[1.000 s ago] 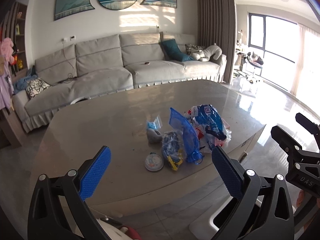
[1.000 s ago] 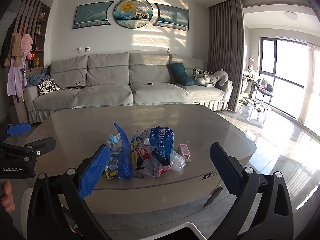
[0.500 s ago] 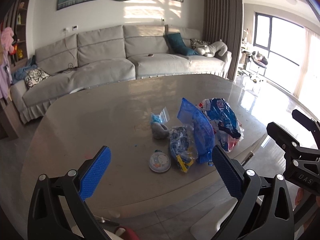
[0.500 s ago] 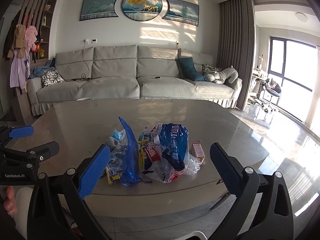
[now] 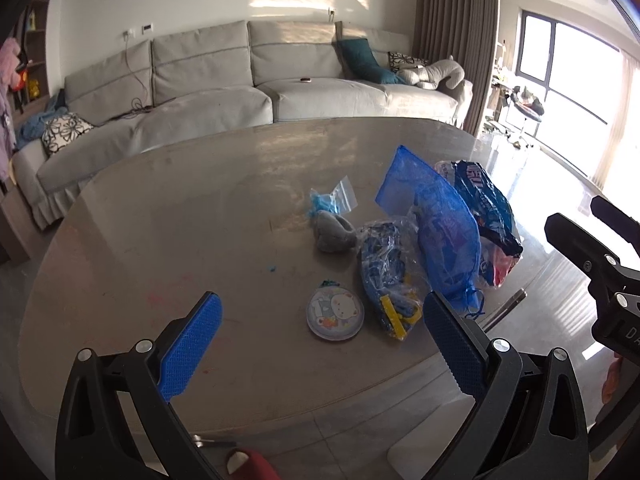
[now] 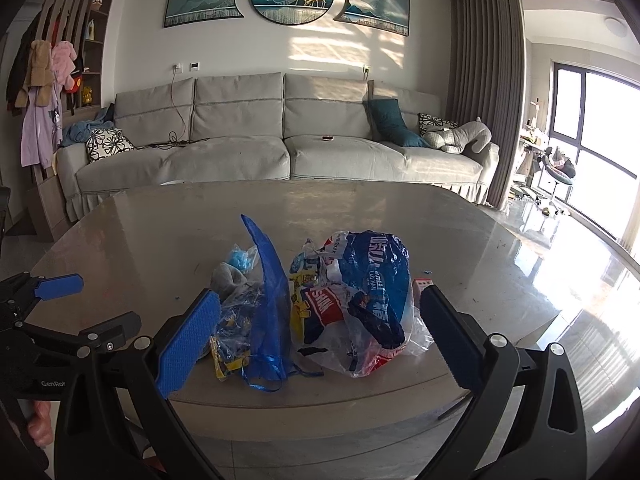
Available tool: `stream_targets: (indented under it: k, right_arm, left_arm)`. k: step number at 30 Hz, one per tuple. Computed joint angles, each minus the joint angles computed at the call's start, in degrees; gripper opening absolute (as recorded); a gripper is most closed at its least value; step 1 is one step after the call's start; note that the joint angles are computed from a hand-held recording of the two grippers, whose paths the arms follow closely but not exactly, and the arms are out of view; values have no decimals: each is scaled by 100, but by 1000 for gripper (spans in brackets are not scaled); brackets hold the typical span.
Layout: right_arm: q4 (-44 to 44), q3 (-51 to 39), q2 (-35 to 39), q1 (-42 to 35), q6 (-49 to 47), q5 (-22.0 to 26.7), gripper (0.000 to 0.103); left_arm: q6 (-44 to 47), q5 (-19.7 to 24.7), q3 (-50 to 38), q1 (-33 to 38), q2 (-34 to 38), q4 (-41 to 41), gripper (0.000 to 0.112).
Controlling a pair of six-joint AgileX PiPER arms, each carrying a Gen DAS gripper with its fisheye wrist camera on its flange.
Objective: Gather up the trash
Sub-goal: 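Reach both tools toward the trash piled on the coffee table, then grasp the round bear-print tin lid with the left tool while the right tool grasps the blue mesh bag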
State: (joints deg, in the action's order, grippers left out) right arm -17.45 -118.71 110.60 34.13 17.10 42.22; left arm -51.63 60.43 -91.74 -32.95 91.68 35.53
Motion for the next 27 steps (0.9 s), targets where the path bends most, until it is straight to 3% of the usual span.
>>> stream_targets:
  k: [16,25,27]
  right_arm:
    - [153,-1114,907,59,-171,408,99]
    - [183,-1660,1279,89,-334,651,99]
    - [189,-1652,1294,72,-326,638,99]
  left_arm:
    - [640,-625,121,776,797,-768,99]
    - [1111,-728,-177,1045,1326,-1326,99]
    - [1052,-673,-268,990,1440,-1115,99]
